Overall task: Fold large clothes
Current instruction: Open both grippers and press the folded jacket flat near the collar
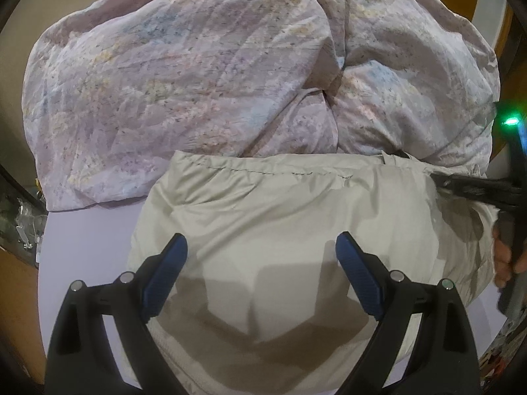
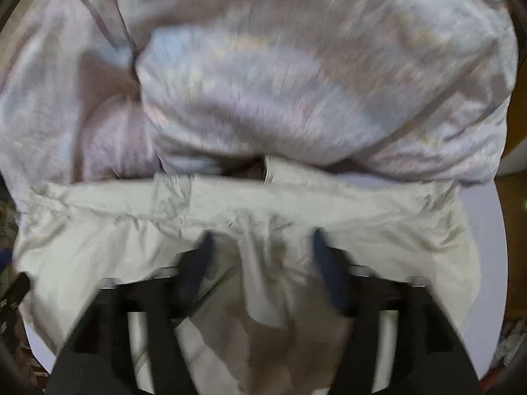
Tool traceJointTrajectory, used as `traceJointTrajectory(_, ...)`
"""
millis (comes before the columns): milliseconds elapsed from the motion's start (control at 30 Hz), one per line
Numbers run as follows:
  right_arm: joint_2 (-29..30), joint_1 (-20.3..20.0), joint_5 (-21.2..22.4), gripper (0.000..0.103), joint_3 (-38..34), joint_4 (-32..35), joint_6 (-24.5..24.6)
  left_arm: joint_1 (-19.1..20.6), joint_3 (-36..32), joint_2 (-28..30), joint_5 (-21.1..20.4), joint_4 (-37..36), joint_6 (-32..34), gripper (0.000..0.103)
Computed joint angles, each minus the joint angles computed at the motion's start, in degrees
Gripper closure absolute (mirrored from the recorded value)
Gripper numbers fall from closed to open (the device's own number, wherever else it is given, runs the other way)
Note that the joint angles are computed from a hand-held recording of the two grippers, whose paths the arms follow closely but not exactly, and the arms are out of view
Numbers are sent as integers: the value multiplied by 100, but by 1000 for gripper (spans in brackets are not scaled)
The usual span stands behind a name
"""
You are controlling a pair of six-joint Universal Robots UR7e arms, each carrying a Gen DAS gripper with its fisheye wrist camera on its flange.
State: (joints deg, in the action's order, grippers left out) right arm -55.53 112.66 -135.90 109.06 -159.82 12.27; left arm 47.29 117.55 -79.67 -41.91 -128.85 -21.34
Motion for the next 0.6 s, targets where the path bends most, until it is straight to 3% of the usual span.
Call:
traceJointTrajectory(133,-538,-37,69,39,684,-1080,-406,24,-33,109,-35,-14,-46,12)
traceJointTrajectory(200,-720,-86,-4,51,954,-1246,-403,18,-24,162,24,-46,-7,12)
traceJointTrajectory(300,-959,-290,-27,53,1370,-1594,-379,12,-4,271,198,-132,79,12)
traceJointTrajectory(433,-842,-513,-347,54,1613,-1688,-282,106,-5,519,635,-300,104,12)
traceJointTrajectory(600,-361,-597,-750,53,1552,-2104,-578,322,-15,836,1246,-552,-38,11)
